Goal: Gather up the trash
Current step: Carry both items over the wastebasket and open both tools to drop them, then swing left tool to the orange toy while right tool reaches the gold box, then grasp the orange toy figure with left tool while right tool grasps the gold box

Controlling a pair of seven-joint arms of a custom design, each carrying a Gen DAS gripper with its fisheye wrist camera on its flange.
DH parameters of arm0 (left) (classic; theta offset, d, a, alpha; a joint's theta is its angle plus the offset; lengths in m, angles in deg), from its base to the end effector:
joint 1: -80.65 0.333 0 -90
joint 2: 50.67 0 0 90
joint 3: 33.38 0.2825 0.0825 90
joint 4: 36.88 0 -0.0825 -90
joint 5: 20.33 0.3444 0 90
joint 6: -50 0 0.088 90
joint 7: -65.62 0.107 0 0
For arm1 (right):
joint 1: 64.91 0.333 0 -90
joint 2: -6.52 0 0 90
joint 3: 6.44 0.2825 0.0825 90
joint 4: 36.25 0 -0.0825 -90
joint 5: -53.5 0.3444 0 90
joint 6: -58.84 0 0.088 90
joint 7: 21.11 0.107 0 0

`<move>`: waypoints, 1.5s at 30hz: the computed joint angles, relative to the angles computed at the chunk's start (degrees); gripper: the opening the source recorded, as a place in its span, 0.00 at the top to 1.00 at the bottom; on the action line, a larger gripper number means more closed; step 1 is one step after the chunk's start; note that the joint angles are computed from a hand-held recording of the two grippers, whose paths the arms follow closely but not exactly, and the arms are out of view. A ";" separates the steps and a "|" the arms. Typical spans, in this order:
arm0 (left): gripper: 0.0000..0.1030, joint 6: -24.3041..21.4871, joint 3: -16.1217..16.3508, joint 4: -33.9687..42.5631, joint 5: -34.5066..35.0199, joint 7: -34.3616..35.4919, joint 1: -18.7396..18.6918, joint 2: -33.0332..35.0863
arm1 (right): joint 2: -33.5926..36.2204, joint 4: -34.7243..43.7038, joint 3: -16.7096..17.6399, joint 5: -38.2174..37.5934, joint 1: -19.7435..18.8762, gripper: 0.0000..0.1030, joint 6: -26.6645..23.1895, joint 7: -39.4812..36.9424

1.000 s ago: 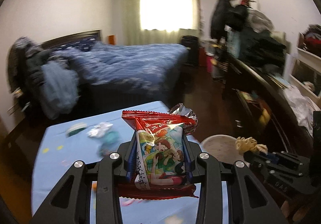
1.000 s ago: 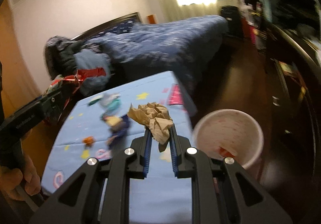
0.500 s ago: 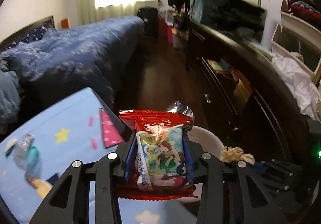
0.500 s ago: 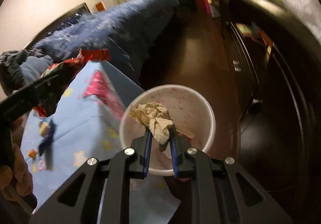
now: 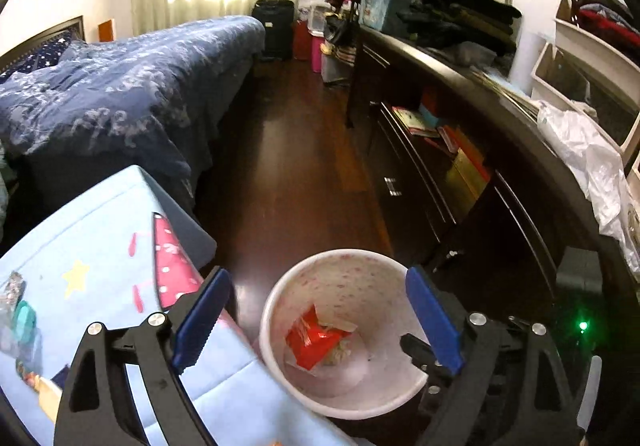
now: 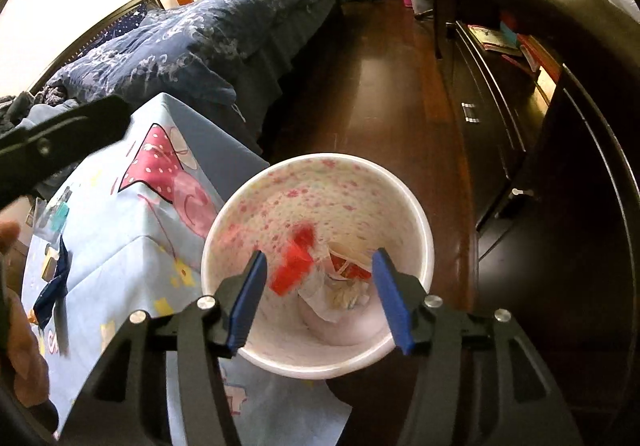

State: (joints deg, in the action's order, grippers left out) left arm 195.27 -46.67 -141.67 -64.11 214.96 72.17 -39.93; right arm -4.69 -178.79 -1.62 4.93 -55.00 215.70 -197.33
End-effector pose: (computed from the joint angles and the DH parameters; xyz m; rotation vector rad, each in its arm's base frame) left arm 0.5701 -0.2102 0.4716 -0.9464 2.5987 -1.1266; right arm 0.4336 0.1444 0.3914 -1.1447 2.3355 -0.5854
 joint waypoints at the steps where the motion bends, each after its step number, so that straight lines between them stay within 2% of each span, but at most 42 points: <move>1: 0.13 0.28 0.09 -0.60 -0.58 0.28 0.27 -0.72 | -0.54 -0.24 0.13 0.33 0.21 0.45 -0.32 0.09; 7: 0.07 5.51 1.53 -7.46 -4.28 3.36 1.28 -7.47 | -3.10 0.30 2.12 1.31 2.03 0.37 -3.68 0.72; 13: 0.04 13.66 4.34 -15.63 -4.93 5.51 2.32 -14.35 | -1.90 5.18 4.78 0.18 5.01 0.30 -5.98 1.29; 17: 0.04 12.50 7.80 -18.51 -3.72 4.06 5.12 -17.25 | 1.44 10.44 6.09 -1.84 7.57 0.27 -6.39 1.56; 19: 0.04 12.53 9.10 -19.08 -2.09 2.34 7.03 -17.45 | 3.93 13.93 6.69 -3.19 9.17 0.22 -6.87 1.07; 23: 0.04 11.73 11.27 -17.12 3.87 -4.81 11.94 -13.95 | 9.38 20.59 6.59 -3.07 12.69 0.20 -8.16 -2.82; 25: 0.04 9.75 11.99 -14.84 8.01 -10.14 14.17 -10.75 | 12.30 23.58 6.00 -1.82 14.15 0.20 -8.10 -5.30; 27: 0.04 8.08 12.15 -12.85 9.55 -12.48 15.44 -7.82 | 14.72 26.15 5.39 -0.33 15.34 0.20 -8.58 -7.61; 29: 0.04 8.40 11.75 -12.24 12.00 -14.18 15.88 -5.68 | 16.94 28.51 4.75 0.88 16.36 0.20 -9.11 -9.49; 32: 0.04 11.54 11.20 -12.32 16.06 -16.97 15.16 -3.16 | 19.13 31.03 3.93 2.22 17.58 0.20 -9.99 -11.83; 38: 0.04 12.13 9.71 -9.78 14.08 -16.02 15.57 0.57 | 22.55 34.88 2.47 3.70 18.64 0.20 -9.49 -14.83; 39: 0.15 11.69 9.89 -9.03 14.52 -17.06 15.41 1.29 | 23.11 35.62 2.24 3.88 18.72 0.20 -9.33 -15.44; 40: 0.31 11.63 10.07 -8.61 14.82 -18.24 15.27 1.76 | 23.86 36.65 1.99 3.69 18.87 0.20 -9.00 -15.97; 42: 0.60 15.52 10.68 -9.58 16.67 -20.21 14.41 1.70 | 25.33 38.96 1.55 3.39 19.24 0.20 -8.86 -17.47; 45: 0.60 11.92 9.57 -7.76 12.59 -18.52 16.56 2.09 | 28.82 43.98 1.03 3.73 19.40 0.20 -7.34 -21.74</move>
